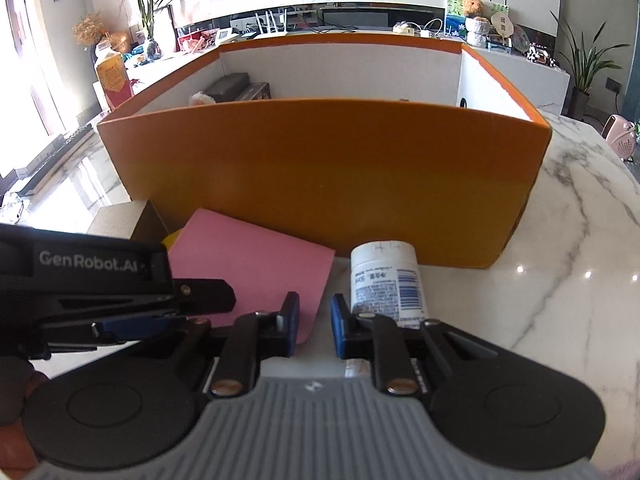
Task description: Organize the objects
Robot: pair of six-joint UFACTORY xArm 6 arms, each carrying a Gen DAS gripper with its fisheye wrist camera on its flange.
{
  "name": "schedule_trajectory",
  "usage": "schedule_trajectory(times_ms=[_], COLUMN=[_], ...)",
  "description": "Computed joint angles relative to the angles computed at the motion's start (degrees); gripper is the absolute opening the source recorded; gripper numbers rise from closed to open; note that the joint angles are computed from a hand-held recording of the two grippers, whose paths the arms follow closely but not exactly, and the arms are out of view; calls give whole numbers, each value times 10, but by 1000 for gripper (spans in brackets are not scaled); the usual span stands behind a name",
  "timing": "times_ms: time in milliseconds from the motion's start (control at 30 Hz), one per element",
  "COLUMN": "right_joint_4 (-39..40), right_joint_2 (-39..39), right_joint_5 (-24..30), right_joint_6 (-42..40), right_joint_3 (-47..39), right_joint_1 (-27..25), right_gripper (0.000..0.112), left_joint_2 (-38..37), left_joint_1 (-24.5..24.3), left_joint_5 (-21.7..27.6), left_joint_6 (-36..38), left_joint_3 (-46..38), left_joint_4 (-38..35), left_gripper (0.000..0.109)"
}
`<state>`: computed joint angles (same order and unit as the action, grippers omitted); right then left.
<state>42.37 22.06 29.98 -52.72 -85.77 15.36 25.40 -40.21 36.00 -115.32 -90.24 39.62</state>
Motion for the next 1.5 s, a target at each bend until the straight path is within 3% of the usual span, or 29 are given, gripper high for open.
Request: schedule_trajectory(times_ms=[300, 467, 533, 700, 900, 1033, 1267, 1333, 1500], right_joint_4=[21, 43, 47, 78, 54, 57, 72, 75, 90], right_joint_2=[-2, -9, -10, -16, -11, -11, -8, -8, -11], right_joint_5=[-3, -10, -7, 27, 39, 55, 31, 24, 8], right_joint_6=[1, -18, -25, -48, -29, -32, -20, -20, -38], right_joint_3=[0, 6, 5, 2, -4, -5, -9, -8, -3], right_joint_1=[-4, -3, -3, -9, -6, -8, -12, -12, -12], right_gripper=[19, 20, 20, 20, 20, 20, 20, 19, 15], left_joint_2=[-32, -48, -52, -58, -46, -18, 33, 39, 20], left_joint_1=[3, -2, -1, -9, -8, -7, -16, -22, -22], left_joint_5=[-41, -15, -11, 35, 30, 27, 44, 59, 40], left_joint_6=[-19, 35, 78, 186, 195, 233, 344, 373, 400], left_joint_3=[38, 30, 25, -4, -20, -59, -128, -138, -106], left_joint_4=[27, 8, -30, -90, -77, -65, -64, -55, -38], left_gripper=[19, 13, 3, 2, 1, 2, 6, 28, 42])
